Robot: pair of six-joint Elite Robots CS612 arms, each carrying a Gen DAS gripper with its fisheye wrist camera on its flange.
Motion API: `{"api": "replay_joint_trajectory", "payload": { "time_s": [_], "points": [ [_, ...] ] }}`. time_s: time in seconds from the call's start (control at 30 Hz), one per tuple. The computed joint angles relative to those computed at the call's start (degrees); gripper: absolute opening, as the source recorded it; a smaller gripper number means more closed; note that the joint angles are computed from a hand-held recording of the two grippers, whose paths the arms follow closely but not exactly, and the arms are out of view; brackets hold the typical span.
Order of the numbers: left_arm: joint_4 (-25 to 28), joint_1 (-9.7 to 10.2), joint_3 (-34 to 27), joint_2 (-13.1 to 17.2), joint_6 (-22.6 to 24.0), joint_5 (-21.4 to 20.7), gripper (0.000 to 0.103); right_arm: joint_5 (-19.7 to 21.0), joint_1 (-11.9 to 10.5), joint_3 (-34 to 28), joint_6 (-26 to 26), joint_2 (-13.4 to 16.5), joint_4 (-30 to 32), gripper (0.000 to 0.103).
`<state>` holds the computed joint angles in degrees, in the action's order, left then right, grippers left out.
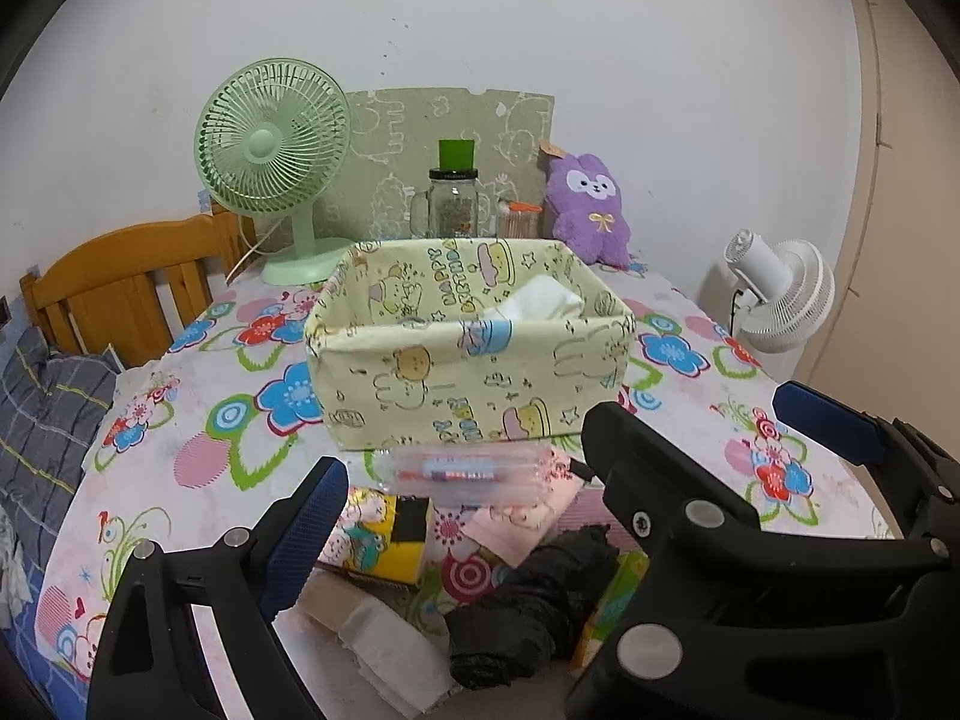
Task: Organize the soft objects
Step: 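Withdraw both tools from the basket back toward the item pile, then grasp black plastic-wrapped bundle with left tool while right tool approaches green tissue pack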
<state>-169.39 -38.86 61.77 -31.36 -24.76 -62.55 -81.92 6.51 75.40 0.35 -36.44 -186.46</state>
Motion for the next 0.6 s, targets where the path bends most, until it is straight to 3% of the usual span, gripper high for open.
{"api": "replay_joint_trajectory", "payload": {
  "time_s": [0.6],
  "points": [
    [-0.89,-0.86,3.39,-0.41,1.67,-1.78,0.093,-1.10,-0.27,4.56,0.99,-0.39,-3.05,0.103]
  ]
}}
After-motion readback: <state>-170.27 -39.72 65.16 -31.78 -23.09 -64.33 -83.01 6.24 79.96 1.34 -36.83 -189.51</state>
